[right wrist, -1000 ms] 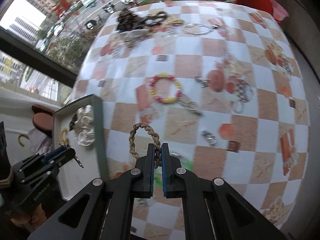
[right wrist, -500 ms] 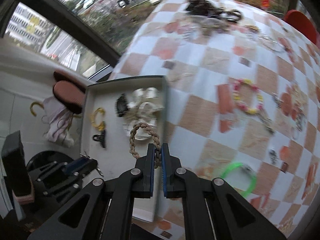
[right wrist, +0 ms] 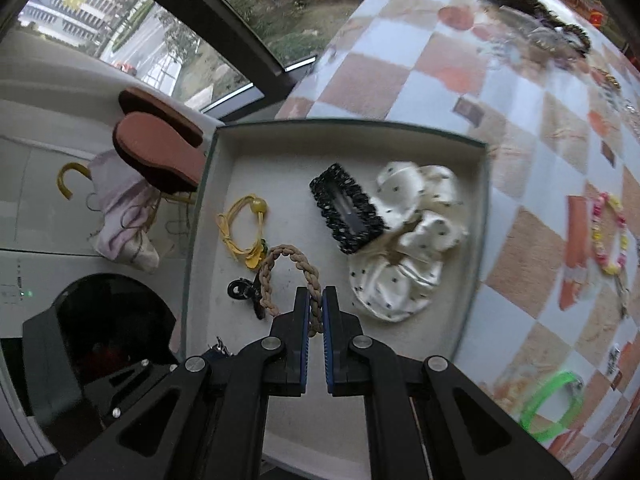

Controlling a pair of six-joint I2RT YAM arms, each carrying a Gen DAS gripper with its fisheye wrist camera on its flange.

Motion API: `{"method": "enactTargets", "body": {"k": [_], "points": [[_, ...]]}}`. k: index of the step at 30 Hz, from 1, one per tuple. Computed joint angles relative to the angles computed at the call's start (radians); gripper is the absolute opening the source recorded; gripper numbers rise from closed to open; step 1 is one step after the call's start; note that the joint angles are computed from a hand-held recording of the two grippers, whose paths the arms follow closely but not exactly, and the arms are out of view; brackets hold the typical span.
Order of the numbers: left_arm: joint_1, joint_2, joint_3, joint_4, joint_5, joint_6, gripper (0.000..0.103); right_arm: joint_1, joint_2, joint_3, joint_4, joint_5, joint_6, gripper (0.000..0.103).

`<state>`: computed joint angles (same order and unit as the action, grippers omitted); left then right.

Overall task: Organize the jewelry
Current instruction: 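Carry the silver clip and braided bracelet to the grey tray and open both tools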

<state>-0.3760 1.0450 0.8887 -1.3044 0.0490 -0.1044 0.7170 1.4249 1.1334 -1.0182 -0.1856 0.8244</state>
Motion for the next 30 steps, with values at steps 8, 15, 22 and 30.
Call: {"method": "enactTargets", "body": {"k": [8,15,22,30], "points": [[-0.049,0.002,-0.037,0.026,-0.031,-0.015,0.021,0.008,0.071,-0.038,0.052,-0.023,0.009,0.007],[-0.071,0.012,-0.054,0.037,-0.052,-0.016,0.022,0.008,0.101,-0.044,0.069,-0.044,0.015,0.008],[-0.101,0.025,-0.039,0.019,-0.070,-0.032,0.022,-0.020,0.085,-0.051,0.062,-0.080,0.004,0.021],[-0.134,0.037,-0.011,-0.021,-0.074,-0.061,0.022,-0.059,-0.040,-0.045,0.035,-0.082,0.010,0.048]]}}
